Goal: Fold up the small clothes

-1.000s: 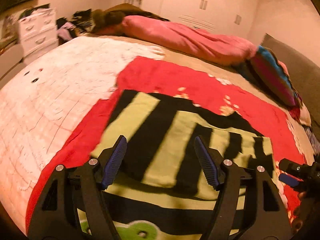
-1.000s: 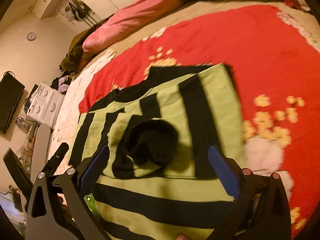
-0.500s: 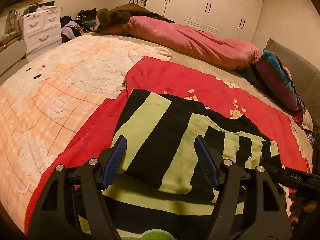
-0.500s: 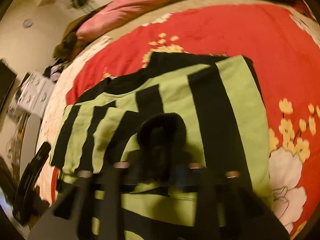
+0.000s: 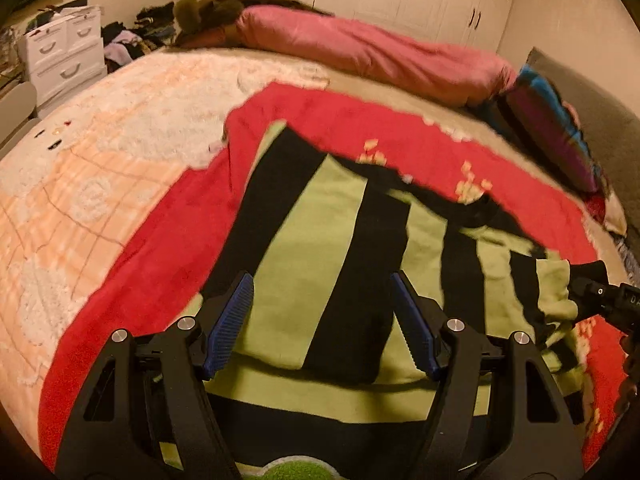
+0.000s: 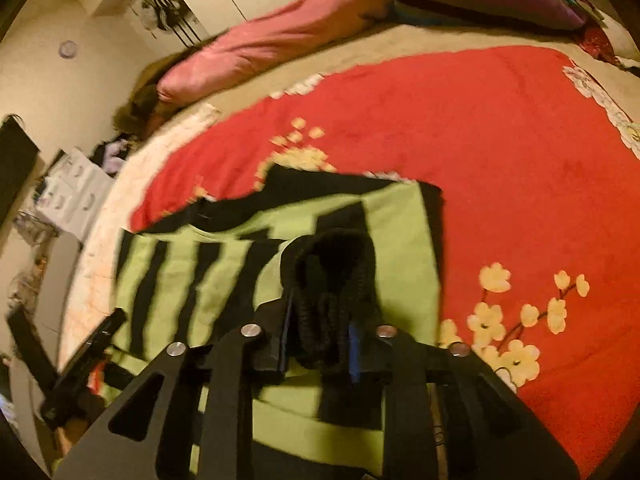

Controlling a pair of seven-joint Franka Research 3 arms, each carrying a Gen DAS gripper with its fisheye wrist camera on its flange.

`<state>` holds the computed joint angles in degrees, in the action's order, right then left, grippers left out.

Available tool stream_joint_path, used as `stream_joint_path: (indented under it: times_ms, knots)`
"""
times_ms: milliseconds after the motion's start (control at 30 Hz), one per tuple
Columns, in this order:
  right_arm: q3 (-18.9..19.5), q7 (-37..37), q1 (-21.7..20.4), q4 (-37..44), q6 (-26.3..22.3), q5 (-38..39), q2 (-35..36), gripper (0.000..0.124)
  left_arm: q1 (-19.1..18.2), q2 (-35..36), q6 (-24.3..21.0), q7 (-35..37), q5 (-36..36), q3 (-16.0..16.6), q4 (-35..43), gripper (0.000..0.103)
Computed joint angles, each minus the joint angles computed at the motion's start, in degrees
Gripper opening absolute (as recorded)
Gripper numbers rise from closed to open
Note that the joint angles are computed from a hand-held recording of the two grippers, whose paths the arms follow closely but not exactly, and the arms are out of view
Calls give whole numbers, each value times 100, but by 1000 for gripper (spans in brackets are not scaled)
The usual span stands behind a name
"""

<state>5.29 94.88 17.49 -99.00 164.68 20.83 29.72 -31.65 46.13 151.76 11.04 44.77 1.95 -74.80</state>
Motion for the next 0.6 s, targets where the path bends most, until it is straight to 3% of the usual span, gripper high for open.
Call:
stream_joint_path:
  times_ms: [67,133,233,367,433,467,567,600]
  knots:
    - [-278,291,229,-51,-45,-245,47,30,61,74,-145,191,-154,-112,84,62]
    - [-515,644,411,-219,95,-429,5,54,32,60,-160,187,-154,-78,63,62]
    - [-858,1095,662,-605,389,-761,-228,58,-125,13,-305,75,40,70,65,62]
    - [-2044,2124,1685,-1092,688,-2172,-589,58,-265,-22,-227,27,481,168,112,62]
    - [-2296,2311,1936,-1200,898,-2574,-668,58,-268,16,-140,133,589,127,196,62]
    - [-2250,2331,1913,-1191,955,-2677,-678,58,-268,46,-100,217,622,104,241,62]
    - [-1321,1690,1214,-990,1013,-2371,-593,58,-121,233,-124,790,352,-150,478,63]
    - [-1225,1617,1156,-877,930,-2334,-531,58,-58,301,-165,1004,183,-243,554,64]
